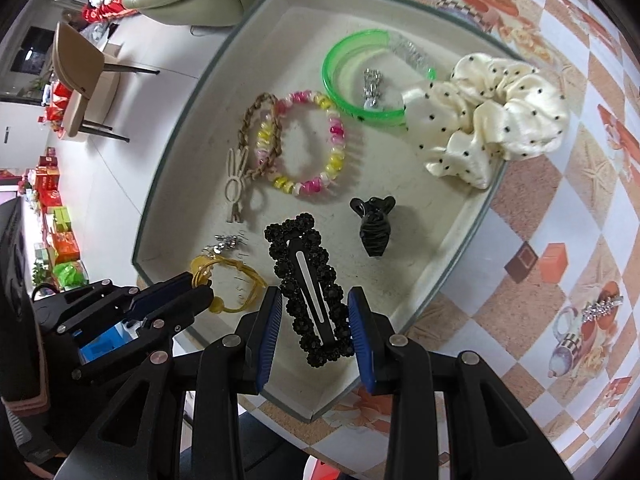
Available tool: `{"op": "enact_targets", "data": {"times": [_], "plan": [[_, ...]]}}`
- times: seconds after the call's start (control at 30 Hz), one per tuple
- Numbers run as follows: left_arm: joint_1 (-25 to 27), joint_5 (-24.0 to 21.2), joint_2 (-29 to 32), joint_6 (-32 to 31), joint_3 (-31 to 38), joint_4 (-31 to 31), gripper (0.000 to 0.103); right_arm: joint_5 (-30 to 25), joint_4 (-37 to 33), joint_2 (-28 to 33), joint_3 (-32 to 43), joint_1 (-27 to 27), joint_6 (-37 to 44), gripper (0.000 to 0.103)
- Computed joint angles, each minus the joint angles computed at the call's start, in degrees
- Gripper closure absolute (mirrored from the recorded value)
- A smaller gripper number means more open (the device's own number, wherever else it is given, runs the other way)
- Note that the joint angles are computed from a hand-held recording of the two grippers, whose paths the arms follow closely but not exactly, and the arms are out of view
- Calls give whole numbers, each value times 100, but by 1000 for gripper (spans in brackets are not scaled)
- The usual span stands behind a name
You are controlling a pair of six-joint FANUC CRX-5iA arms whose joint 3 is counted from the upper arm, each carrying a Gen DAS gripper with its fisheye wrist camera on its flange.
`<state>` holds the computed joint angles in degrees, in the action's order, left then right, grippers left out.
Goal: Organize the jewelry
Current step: 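Carry the yellow hair tie and black beaded clip over the tray with both grippers, then lower both grippers into the tray and open them to release the items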
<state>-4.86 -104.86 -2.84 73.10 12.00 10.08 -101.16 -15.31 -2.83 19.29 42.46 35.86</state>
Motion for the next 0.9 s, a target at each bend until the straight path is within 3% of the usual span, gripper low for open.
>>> {"op": "enact_targets", "data": {"times": [0.47, 0.9], "plan": [[-266, 96, 122, 13, 14, -263, 86, -19, 24, 31, -247, -209, -29, 66], [-622, -116, 268, 17, 252, -593, 86, 121, -97, 133, -295, -252, -29, 65]]}}
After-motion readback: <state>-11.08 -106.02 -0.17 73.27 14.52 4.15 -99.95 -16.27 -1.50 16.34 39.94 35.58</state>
